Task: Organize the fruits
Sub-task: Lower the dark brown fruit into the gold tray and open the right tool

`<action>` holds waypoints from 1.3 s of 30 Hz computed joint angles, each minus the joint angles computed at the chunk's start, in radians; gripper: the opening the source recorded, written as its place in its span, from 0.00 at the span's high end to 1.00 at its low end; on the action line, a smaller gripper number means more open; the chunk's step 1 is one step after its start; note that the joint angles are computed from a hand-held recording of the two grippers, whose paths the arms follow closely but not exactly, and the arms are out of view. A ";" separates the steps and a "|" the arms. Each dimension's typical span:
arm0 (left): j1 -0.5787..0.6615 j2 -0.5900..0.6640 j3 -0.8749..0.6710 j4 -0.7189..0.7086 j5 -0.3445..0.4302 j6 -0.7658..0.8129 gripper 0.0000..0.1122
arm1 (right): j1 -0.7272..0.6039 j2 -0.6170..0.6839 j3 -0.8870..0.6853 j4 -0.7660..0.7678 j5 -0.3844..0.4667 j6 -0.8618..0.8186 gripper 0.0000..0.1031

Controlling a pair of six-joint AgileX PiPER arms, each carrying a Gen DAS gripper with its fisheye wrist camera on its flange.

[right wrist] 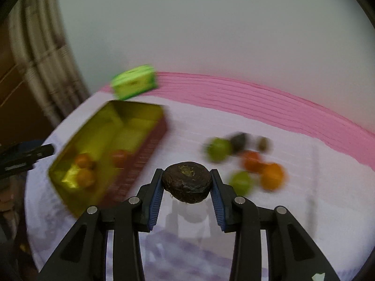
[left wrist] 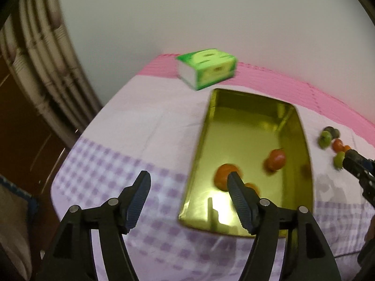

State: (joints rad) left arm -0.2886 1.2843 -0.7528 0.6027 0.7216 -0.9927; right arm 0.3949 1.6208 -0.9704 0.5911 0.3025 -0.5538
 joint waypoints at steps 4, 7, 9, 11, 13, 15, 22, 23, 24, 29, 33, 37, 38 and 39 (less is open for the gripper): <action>0.073 -0.024 0.033 -0.064 -0.009 0.042 0.39 | 0.145 0.046 -0.065 -0.102 0.002 0.105 0.66; 0.095 -0.026 0.040 -0.066 -0.019 0.041 0.39 | 0.225 0.102 -0.117 -0.228 -0.009 0.229 0.66; 0.110 -0.022 0.041 -0.087 -0.030 0.064 0.39 | 0.257 0.136 -0.149 -0.268 -0.004 0.275 0.66; 0.108 -0.012 0.039 -0.083 -0.027 0.055 0.39 | 0.282 0.175 -0.187 -0.321 0.012 0.330 0.66; 0.103 -0.010 0.037 -0.075 -0.019 0.047 0.39 | 0.310 0.213 -0.227 -0.411 0.030 0.411 0.66; 0.111 -0.006 0.036 -0.085 -0.021 0.057 0.39 | 0.315 0.228 -0.235 -0.433 0.042 0.422 0.66; 0.117 0.000 0.034 -0.094 -0.024 0.068 0.39 | 0.345 0.266 -0.266 -0.554 0.069 0.515 0.66; 0.116 0.001 0.034 -0.093 -0.023 0.067 0.39 | 0.348 0.270 -0.268 -0.564 0.069 0.525 0.66; 0.115 0.000 0.033 -0.093 -0.021 0.065 0.39 | 0.349 0.272 -0.267 -0.570 0.069 0.534 0.65; 0.104 0.002 0.041 -0.087 -0.030 0.062 0.39 | 0.351 0.271 -0.266 -0.579 0.067 0.543 0.64; 0.101 0.005 0.039 -0.086 -0.029 0.058 0.39 | 0.350 0.274 -0.269 -0.570 0.065 0.540 0.64; 0.101 0.005 0.039 -0.085 -0.028 0.058 0.39 | 0.344 0.276 -0.274 -0.529 0.069 0.505 0.63; 0.099 0.006 0.039 -0.085 -0.028 0.057 0.39 | 0.344 0.275 -0.274 -0.520 0.070 0.500 0.63; 0.095 0.007 0.039 -0.082 -0.027 0.053 0.39 | 0.343 0.272 -0.273 -0.516 0.067 0.501 0.63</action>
State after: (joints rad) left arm -0.1934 1.2917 -0.7137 0.5210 0.6946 -0.9402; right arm 0.7379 1.8931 -1.2435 0.0749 0.3693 -0.0532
